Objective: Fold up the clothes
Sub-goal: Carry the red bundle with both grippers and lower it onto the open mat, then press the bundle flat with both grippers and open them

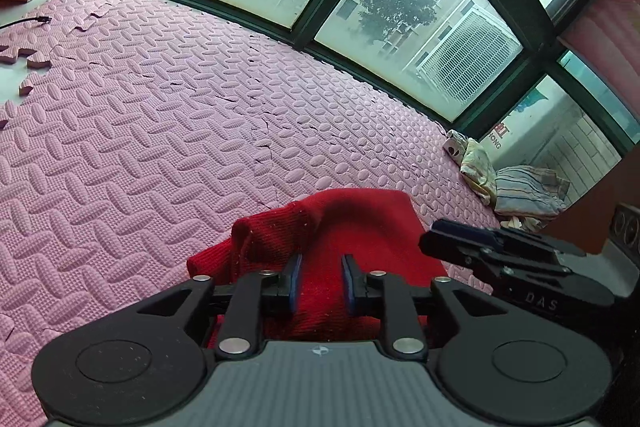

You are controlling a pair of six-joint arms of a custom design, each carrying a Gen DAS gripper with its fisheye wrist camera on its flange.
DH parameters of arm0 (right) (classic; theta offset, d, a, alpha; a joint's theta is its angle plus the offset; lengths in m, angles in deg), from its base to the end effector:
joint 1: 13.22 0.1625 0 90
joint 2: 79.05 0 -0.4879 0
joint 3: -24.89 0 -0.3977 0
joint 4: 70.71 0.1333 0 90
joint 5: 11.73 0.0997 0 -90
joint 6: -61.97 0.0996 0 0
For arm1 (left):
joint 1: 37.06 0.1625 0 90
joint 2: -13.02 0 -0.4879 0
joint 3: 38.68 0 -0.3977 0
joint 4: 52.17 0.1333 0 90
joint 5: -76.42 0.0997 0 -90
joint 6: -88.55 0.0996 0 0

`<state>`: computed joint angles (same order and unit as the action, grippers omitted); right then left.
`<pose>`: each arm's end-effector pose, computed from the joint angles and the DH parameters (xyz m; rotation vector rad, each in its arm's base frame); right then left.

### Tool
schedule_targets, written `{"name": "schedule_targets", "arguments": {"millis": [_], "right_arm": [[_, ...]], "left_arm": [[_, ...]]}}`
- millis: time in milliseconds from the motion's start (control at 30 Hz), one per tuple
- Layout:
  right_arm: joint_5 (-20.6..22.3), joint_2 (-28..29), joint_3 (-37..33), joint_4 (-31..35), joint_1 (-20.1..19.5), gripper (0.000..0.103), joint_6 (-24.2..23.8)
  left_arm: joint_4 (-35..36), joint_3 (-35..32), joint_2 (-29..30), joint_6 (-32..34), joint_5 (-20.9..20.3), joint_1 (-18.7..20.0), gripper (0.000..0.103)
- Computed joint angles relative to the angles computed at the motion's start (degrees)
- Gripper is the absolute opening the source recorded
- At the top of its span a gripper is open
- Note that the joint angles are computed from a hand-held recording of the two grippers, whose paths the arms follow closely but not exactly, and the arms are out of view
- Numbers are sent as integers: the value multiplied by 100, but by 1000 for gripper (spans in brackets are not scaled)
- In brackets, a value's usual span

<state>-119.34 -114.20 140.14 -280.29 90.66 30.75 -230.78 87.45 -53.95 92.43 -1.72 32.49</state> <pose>0.2452 -0.5622 0.0417 0.8670 -2.4663 0.8650 -0.0409 -0.5498 0.2342 0.5351 2.8590 -0.7997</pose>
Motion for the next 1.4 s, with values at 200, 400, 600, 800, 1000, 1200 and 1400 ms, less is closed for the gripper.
{"name": "schedule_targets", "arguments": {"millis": [200,400,600,800,1000,1200,1400], "right_arm": [[58,399,-759,809,73,32,138],[-195,728,-1137,1170,66,32,221],[-29,674,-1083,1129,19,32,149],[-199,300,-460,662,239,32,-453],[-216,242,80,218,379,32,-704],[-267,708,216,-530,340,31,-420],[-347,1070,254,-1277,311,31,-884]], "left_arm": [[-125,200,-65,535,152,-104,25],[-47,189,-25,708,141,45,25],[13,100,-112,485,-320,279,25],[-49,48,-195,286,-489,325,27],[-138,-118,-14,243,-351,242,27],[-275,-141,136,-107,-111,284,24],[-325,-104,187,-374,-91,379,20]]}}
